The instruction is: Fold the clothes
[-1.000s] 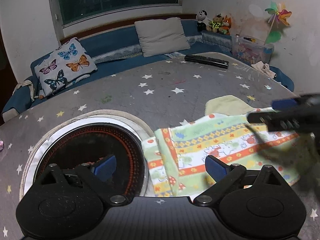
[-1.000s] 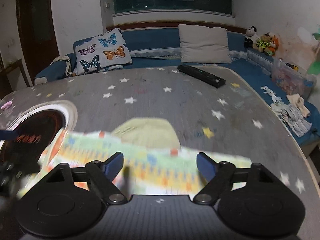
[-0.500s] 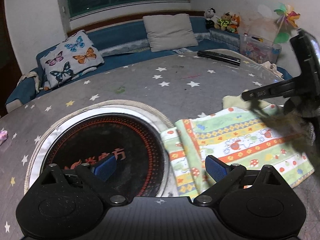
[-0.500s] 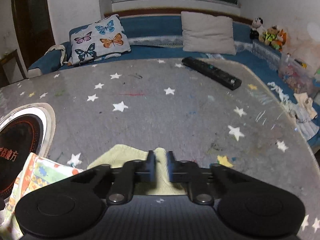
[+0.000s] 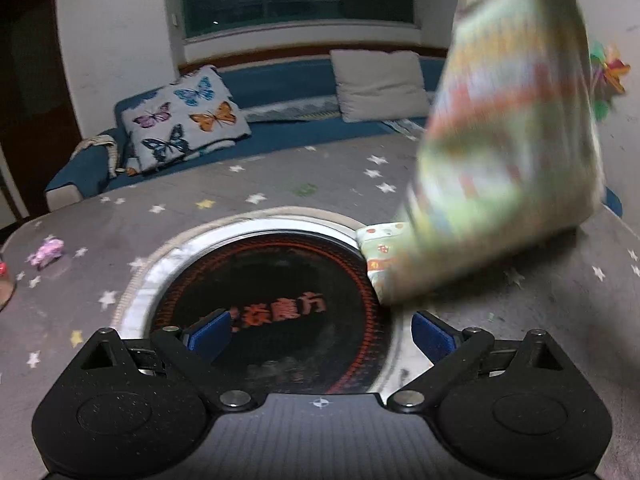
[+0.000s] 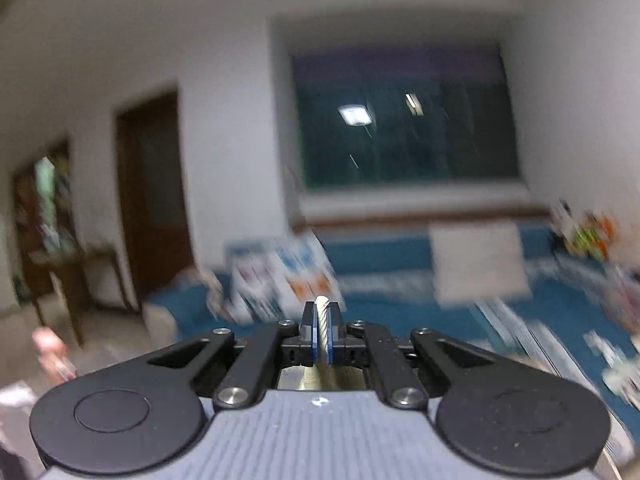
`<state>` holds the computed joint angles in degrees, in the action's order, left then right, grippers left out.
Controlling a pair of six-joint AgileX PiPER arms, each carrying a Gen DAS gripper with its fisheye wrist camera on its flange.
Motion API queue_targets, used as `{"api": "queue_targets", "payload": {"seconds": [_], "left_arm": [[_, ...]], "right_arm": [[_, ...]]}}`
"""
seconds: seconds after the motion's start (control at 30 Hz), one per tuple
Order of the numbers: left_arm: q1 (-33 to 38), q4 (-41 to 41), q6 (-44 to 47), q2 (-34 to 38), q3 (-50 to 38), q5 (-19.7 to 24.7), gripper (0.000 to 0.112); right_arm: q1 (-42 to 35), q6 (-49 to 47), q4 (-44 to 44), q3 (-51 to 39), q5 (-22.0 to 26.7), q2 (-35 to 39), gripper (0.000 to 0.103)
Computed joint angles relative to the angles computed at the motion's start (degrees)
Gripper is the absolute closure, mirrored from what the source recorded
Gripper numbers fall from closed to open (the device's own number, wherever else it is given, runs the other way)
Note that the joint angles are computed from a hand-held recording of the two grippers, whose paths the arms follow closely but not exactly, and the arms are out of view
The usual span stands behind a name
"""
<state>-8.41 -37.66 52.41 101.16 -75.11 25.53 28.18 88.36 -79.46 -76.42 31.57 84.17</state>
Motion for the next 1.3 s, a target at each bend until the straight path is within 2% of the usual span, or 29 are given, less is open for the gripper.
{"api": "queue_targets", "payload": {"seconds": [0.1, 0.2, 0.33, 0.47, 0.57, 0.6, 0.67, 0.87, 0.93, 1.0, 1.07, 1.17, 1.23, 1.3], "left_arm": [[2.25, -2.49, 2.31, -1.55, 1.02, -0.07, 0.013], [4.59, -5.24, 4.39, -2.96, 2.29, 0.36, 0.012], [7.41, -8.93, 8.40, -5.08, 5.19, 1.05, 0.011], [8.98, -10.29, 10.40, -6.59, 7.88, 1.69, 0.011], [8.97, -10.08, 10.21, -7.29, 9.81, 1.90, 0.011], [8.95, -10.20, 10.40, -7.52, 10.45, 2.08, 0.011], [8.84, -10.50, 10.86, -8.24, 11.70, 2.50, 0.010], [8.70, -14.02, 14.29, -10.61, 15.61, 3.72, 0.009], [8.69, -14.44, 14.45, -11.13, 16.42, 3.82, 0.009], [8.64, -14.13, 14.42, -11.64, 17.23, 3.67, 0.009], [8.76, -13.70, 14.23, -12.03, 17.65, 3.77, 0.009], [8.86, -13.88, 14.45, -12.65, 18.19, 4.00, 0.009], [8.83, -14.49, 15.01, -13.09, 18.64, 4.23, 0.009], [8.54, -14.92, 15.60, -13.66, 19.54, 4.28, 0.009]], "right_arm": [[5.21, 3.07, -6.46, 1.68, 0.66, -3.79, 0.099], [9.22, 2.34, -5.85, 6.26, 0.97, -7.37, 0.099], [11.66, -3.48, 6.11, 13.44, -0.84, -11.04, 0.099], [12.98, -9.36, 17.18, 19.72, -0.88, -10.21, 0.099], [16.65, -9.04, 20.52, 22.73, 3.06, -7.58, 0.097], [17.98, -7.12, 20.36, 23.08, 4.64, -6.59, 0.095], [20.45, -4.26, 20.53, 22.52, 8.22, -4.20, 0.084], [25.54, 2.47, 17.72, 24.02, 13.10, -4.68, 0.081], [26.11, 4.99, 16.89, 25.22, 11.38, -3.52, 0.081], [24.41, 6.28, 16.49, 25.50, 6.18, -0.29, 0.081], [24.33, 7.72, 15.48, 26.19, 3.68, 1.82, 0.081], [26.07, 9.41, 14.56, 26.36, 5.02, 1.64, 0.077], [27.96, 10.09, 14.11, 26.53, 7.64, 0.07, 0.067], [30.04, 10.27, 14.45, 26.76, 10.61, -1.43, 0.064]]}}
